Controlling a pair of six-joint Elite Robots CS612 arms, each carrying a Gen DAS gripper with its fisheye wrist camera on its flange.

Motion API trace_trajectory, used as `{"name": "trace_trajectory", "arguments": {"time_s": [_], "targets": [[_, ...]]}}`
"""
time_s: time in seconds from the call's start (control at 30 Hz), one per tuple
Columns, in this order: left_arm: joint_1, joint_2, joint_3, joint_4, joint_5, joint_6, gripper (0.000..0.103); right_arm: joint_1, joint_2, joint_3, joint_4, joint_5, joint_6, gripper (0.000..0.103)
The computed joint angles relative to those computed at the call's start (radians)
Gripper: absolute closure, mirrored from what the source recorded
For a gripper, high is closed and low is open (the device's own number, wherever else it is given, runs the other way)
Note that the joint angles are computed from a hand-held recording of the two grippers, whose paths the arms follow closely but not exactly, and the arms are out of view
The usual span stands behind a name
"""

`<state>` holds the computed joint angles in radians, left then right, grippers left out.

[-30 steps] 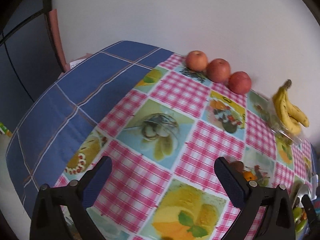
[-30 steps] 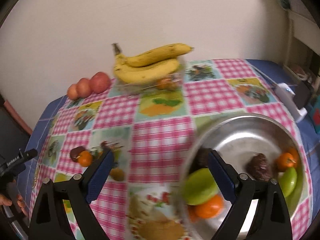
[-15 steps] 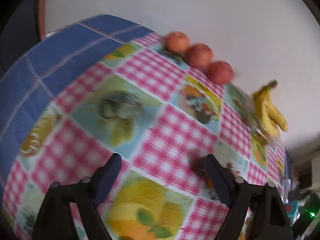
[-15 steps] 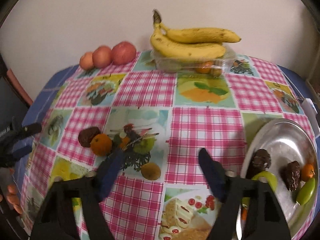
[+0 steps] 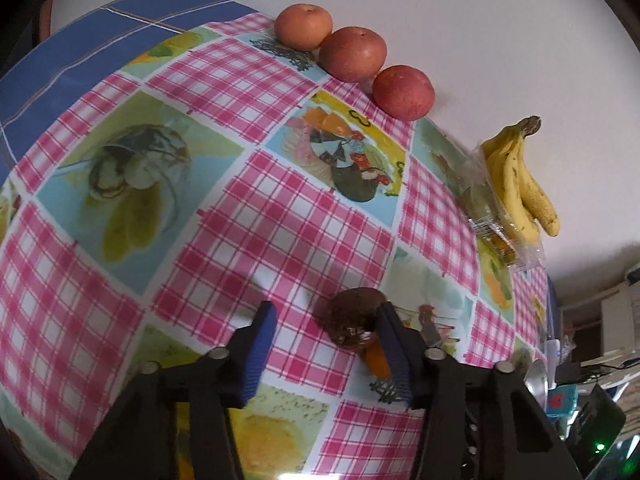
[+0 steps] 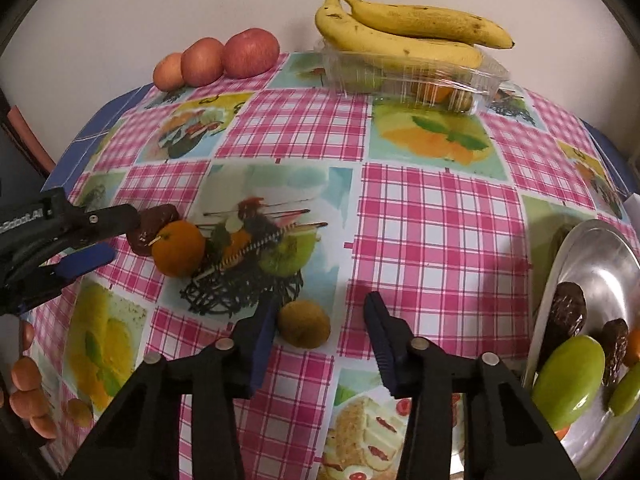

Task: Organize fruits
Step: 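Grasp a dark date with the left tool while the right tool grasps a small brown fruit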

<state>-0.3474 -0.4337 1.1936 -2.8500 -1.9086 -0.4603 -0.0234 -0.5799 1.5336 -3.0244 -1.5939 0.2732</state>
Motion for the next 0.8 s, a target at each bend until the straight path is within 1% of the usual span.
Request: {"name": "trace_trajectory", "arguments": {"time_s": [0.03, 0.07, 0.1, 0.17, 0.4, 0.6, 0.73, 0.8], "targets": [[0.0, 0.002, -0.001, -0.008, -0.009, 0.001, 0.058, -0.001, 0.0, 0.002, -0.006, 0.008, 0.001, 0.063], [0.0, 0.002, 0.0, -0.015, -0.014, 0.003, 0.064, 0.0, 0.0, 0.002, -0.007, 0.005, -0.002, 0.064], [0.0, 0.002, -0.001, -0.016, -0.018, 0.01, 0.067, 0.001, 0.0, 0.001, -0.007, 0.004, -0.009, 0.068], [-0.003, 0.003, -0.005, -0.011, -0.023, 0.028, 0.07, 0.0, 0.001, 0.001, -0.01, 0.017, -0.013, 0.074], [-0.003, 0.008, -0.011, 0.0, -0.056, 0.03, 0.07, 0.0, 0.0, 0.004, -0.01, 0.022, -0.022, 0.075], [-0.003, 0.01, -0.009, -0.008, -0.055, 0.021, 0.071, -0.001, -0.001, 0.006, -0.011, 0.024, -0.024, 0.076], [-0.004, -0.001, 0.005, -0.008, -0.017, 0.021, 0.071, 0.0, 0.0, 0.004, -0.009, 0.023, -0.024, 0.076], [-0.002, -0.008, 0.014, -0.012, -0.011, 0.02, 0.071, -0.001, -0.003, 0.008, -0.008, 0.027, -0.028, 0.076]]}}
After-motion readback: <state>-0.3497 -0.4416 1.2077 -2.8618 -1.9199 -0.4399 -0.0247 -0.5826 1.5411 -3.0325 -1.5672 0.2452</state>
